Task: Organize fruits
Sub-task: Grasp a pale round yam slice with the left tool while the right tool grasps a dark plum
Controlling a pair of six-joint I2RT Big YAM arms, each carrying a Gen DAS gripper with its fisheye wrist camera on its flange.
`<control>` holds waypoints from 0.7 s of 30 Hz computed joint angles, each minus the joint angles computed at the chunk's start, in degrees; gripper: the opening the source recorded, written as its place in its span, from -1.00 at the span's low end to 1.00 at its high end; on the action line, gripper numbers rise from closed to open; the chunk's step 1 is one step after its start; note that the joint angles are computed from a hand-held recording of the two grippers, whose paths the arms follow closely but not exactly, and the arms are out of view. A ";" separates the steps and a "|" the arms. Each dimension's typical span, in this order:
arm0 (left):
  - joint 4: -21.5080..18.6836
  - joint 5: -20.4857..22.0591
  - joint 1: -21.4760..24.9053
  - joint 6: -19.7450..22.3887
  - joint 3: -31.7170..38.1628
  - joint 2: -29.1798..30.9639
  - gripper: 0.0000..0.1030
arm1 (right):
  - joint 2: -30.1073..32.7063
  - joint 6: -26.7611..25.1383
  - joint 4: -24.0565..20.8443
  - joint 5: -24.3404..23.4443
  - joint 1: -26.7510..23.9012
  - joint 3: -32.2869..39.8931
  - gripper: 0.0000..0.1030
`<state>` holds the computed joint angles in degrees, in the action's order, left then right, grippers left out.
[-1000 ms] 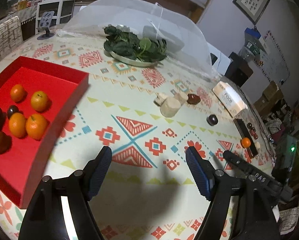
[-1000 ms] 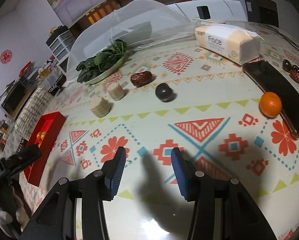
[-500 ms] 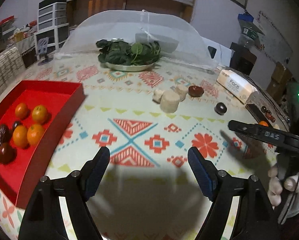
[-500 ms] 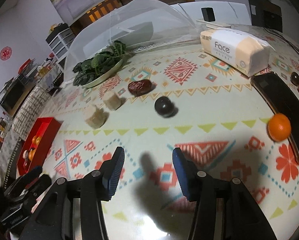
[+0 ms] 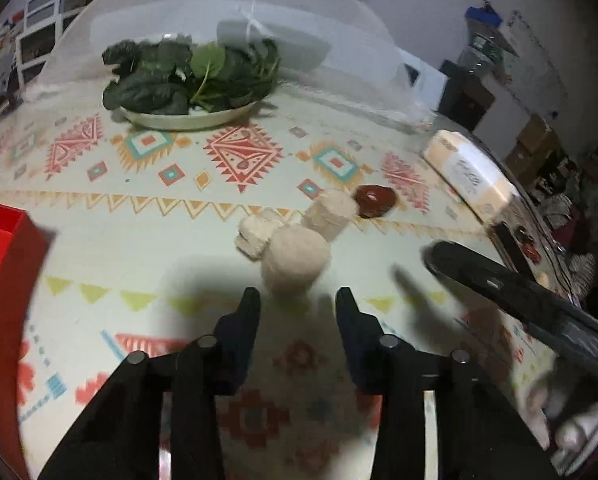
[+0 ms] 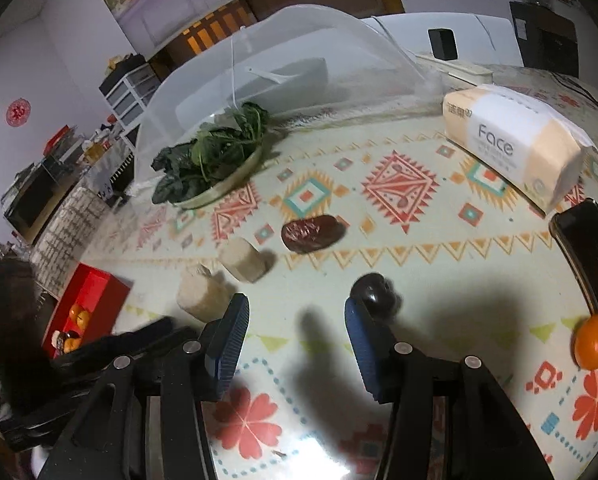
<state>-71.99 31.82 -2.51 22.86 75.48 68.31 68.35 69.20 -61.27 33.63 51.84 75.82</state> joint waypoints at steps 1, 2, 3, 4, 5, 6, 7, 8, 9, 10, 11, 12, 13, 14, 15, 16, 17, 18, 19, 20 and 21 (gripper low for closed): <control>2.11 -0.44 -0.51 -1.36 -0.32 0.10 -0.27 | -0.33 0.28 0.19 0.18 -0.05 -0.46 0.05; 3.37 -0.60 -0.81 -2.07 -0.44 0.25 -0.27 | -0.60 0.61 0.23 0.23 -0.08 -0.83 0.05; 4.51 -1.07 -1.26 -2.82 -0.45 0.37 -0.27 | -1.10 1.06 0.42 0.15 -0.20 -1.52 0.05; 5.74 -1.50 -1.86 -3.53 -0.51 0.44 -0.27 | -1.75 1.58 0.46 0.04 -0.37 -2.38 0.05; 6.29 -1.91 -2.39 -3.78 -0.40 0.66 -0.26 | -2.17 2.11 0.15 0.14 -0.46 -2.92 0.05; 6.62 -2.51 -2.93 -3.91 -0.35 0.81 -0.26 | -2.59 2.87 -0.36 0.34 -0.60 -3.44 0.05; 6.94 -3.33 -3.61 -4.00 -0.42 0.87 -0.26 | -2.89 3.21 -0.45 0.31 -0.81 -3.85 0.05; 7.29 -4.63 -4.39 -3.78 -0.74 0.67 -0.26 | -3.35 3.52 -0.51 0.12 -1.13 -4.42 0.05; 7.97 -5.19 -4.68 -3.62 -0.97 0.57 -0.31 | -3.58 3.85 -0.85 -0.04 -1.40 -4.80 0.05; 7.82 -5.40 -4.93 -3.20 -0.96 0.50 -0.31 | -3.71 3.84 -1.04 -0.18 -1.62 -4.98 0.05; 7.23 -5.02 -4.86 -2.72 -0.80 0.51 -0.32 | -3.80 3.78 -1.18 -0.32 -1.85 -5.18 0.05; 6.90 -4.79 -4.81 -2.62 -0.66 0.56 -0.32 | -3.70 3.57 -1.19 -0.54 -2.10 -5.24 0.05; 6.46 -4.55 -4.57 -2.38 -0.63 0.42 -0.32 | -3.64 3.23 -1.15 -0.74 -2.34 -5.25 0.05; 6.36 -4.53 -4.50 -2.26 -0.72 0.26 -0.32 | -3.44 2.91 -1.17 -0.86 -2.50 -5.14 0.05; 6.19 -4.45 -4.33 -2.06 -0.85 -0.05 -0.32 | -3.13 2.57 -1.30 -0.97 -2.66 -4.92 0.05; 5.90 -4.20 -3.97 -1.75 -1.01 -0.53 -0.32 | -2.66 1.99 -1.51 -1.10 -2.86 -4.51 0.05; 5.67 -3.92 -3.74 -1.67 -1.09 -0.80 -0.32 | -2.30 1.51 -1.70 -1.09 -2.97 -4.20 0.05; 5.26 -3.43 -3.40 -1.52 -1.16 -1.08 -0.32 | -1.60 0.95 -2.46 -0.98 -3.12 -3.48 0.05; 4.68 -2.73 -2.84 -1.27 -1.19 -1.46 -0.32 | -1.18 0.71 -3.01 -0.86 -3.20 -3.08 0.05; 4.29 -2.30 -2.39 -1.08 -1.27 -1.88 -0.32 | -0.70 0.49 -3.63 -0.74 -3.30 -2.61 0.05; 4.19 -2.09 -2.18 -1.04 -1.38 -2.17 -0.32 | -0.35 0.33 -4.04 -0.63 -3.42 -2.26 0.05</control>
